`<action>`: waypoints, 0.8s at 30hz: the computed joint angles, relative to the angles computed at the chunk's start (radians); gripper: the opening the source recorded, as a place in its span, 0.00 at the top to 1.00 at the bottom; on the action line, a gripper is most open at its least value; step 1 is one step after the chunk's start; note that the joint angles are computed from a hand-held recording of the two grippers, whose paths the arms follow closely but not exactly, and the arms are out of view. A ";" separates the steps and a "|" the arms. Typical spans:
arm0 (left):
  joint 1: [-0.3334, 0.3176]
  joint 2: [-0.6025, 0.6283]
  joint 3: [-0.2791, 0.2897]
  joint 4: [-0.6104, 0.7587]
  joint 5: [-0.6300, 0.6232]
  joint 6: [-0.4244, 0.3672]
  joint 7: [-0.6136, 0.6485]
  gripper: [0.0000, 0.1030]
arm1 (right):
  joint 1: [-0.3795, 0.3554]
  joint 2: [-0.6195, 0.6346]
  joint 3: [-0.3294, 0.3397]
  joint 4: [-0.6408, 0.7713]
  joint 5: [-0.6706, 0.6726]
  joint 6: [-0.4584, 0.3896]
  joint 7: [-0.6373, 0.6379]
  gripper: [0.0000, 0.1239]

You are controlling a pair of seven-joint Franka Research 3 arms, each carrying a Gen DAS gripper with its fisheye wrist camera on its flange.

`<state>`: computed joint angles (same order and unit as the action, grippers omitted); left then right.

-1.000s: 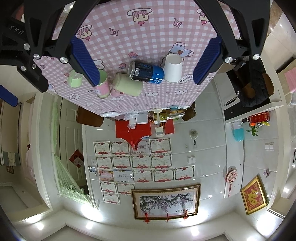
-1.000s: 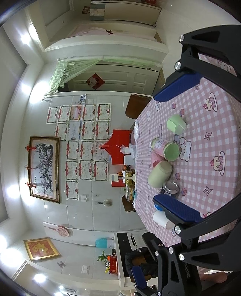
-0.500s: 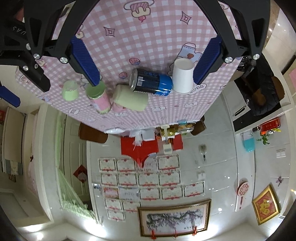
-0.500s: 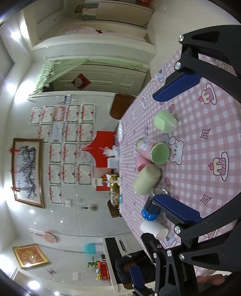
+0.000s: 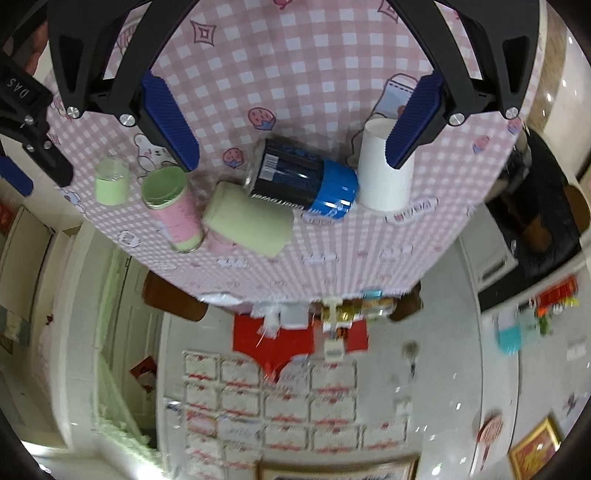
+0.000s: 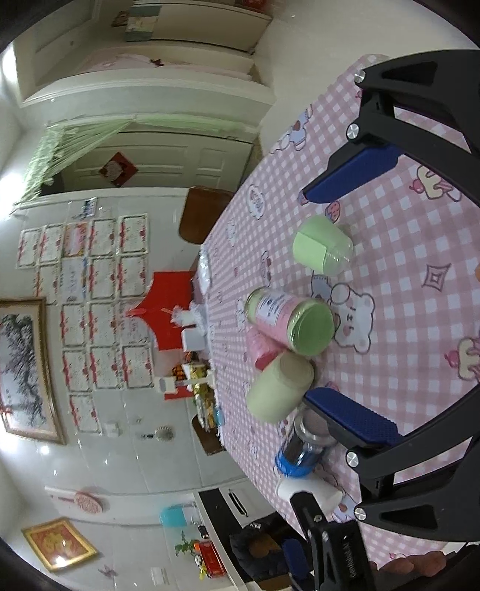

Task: Flip cup upside down
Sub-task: 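Move the right gripper down to the blue CoolTowel can and close on it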

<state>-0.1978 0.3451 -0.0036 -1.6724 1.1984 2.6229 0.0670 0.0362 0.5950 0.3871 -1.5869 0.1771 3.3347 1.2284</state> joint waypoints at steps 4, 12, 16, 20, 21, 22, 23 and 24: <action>0.014 0.065 -0.010 0.079 -0.107 -0.031 0.095 0.04 | 0.040 0.039 -0.060 0.087 0.026 -0.074 -0.003 0.22; -0.007 0.191 0.009 0.256 -0.298 -0.079 0.264 0.04 | 0.126 0.105 -0.190 0.246 0.104 -0.220 -0.033 0.22; -0.019 0.222 0.030 0.310 -0.360 -0.135 0.272 0.04 | 0.147 0.135 -0.220 0.305 0.125 -0.265 -0.052 0.22; 0.007 0.276 0.010 0.404 -0.474 -0.205 0.335 0.04 | 0.155 0.165 -0.232 0.361 0.142 -0.314 -0.061 0.22; 0.009 0.292 0.009 0.433 -0.503 -0.231 0.345 0.04 | 0.154 0.174 -0.230 0.377 0.144 -0.326 -0.070 0.22; 0.018 0.318 0.005 0.478 -0.539 -0.256 0.360 0.04 | 0.157 0.183 -0.232 0.393 0.146 -0.337 -0.074 0.22; 0.017 0.336 0.007 0.510 -0.558 -0.277 0.369 0.04 | 0.160 0.187 -0.234 0.402 0.148 -0.346 -0.077 0.22; 0.019 0.357 0.008 0.548 -0.579 -0.304 0.382 0.04 | 0.160 0.196 -0.230 0.419 0.150 -0.359 -0.086 0.22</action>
<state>-0.1790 0.7023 0.0048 -1.1248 0.6191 2.3187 0.4486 0.1964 0.7905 0.1570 -1.1678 0.3273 2.9760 1.1429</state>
